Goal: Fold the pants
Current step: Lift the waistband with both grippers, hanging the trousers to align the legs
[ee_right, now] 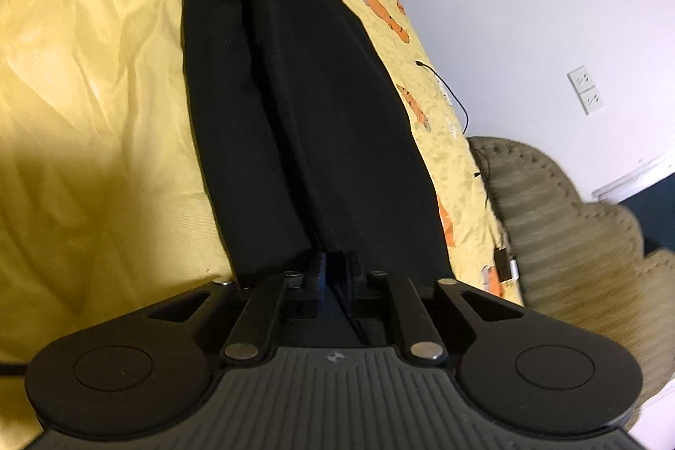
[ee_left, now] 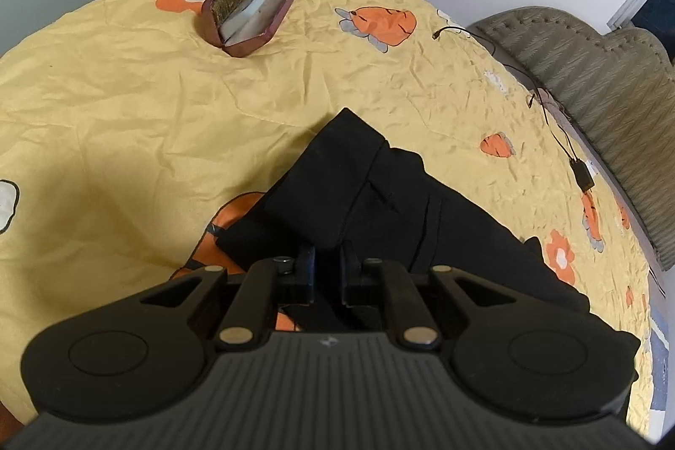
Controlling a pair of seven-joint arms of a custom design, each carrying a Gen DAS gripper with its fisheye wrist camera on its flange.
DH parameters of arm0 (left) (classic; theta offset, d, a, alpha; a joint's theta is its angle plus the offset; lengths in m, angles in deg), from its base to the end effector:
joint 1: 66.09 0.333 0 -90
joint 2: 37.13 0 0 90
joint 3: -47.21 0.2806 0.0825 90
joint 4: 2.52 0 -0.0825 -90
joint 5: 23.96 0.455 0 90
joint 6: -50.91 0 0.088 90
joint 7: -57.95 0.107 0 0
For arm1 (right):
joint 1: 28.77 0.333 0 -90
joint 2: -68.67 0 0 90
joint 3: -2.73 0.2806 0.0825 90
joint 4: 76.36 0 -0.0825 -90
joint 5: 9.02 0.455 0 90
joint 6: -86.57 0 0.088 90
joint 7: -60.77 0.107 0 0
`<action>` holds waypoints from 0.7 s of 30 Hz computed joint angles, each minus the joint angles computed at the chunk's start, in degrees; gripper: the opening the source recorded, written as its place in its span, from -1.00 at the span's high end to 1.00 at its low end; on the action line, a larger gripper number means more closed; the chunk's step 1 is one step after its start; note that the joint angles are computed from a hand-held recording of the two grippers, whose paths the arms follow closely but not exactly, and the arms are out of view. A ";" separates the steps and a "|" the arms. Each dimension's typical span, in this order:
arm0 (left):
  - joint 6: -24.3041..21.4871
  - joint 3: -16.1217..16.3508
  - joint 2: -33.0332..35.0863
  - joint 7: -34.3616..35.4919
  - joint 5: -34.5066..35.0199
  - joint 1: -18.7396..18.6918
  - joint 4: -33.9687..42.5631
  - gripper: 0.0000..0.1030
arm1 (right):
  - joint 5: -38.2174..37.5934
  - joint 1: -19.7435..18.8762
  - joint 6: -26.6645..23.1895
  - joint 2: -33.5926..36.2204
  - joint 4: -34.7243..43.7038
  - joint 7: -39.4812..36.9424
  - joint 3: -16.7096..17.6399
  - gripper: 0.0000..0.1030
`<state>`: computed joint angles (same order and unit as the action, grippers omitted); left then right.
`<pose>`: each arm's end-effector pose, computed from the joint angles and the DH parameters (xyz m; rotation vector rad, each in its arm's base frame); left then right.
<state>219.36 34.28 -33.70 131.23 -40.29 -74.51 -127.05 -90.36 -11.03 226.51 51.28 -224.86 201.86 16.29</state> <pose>0.6061 -0.2166 0.3678 -2.1561 1.7936 -1.0288 0.4285 0.2495 0.2934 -2.5284 1.0658 -1.5116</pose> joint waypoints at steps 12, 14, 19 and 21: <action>-0.90 0.28 0.69 -4.62 4.78 0.00 0.62 0.80 | -2.52 0.21 1.32 -0.96 -0.35 3.80 -2.05 0.61; -1.00 0.13 0.69 -4.24 4.00 0.20 0.68 0.80 | 0.47 -0.59 3.86 -0.92 -0.07 3.57 -2.62 0.91; -0.03 0.15 -0.28 -3.60 2.14 0.40 -0.37 0.80 | 1.92 -0.17 2.82 -3.96 -2.43 3.16 -0.11 0.95; 0.39 0.46 -0.94 -4.39 2.52 0.30 -1.23 0.80 | 5.88 0.55 4.33 -6.91 -4.20 1.36 0.09 0.95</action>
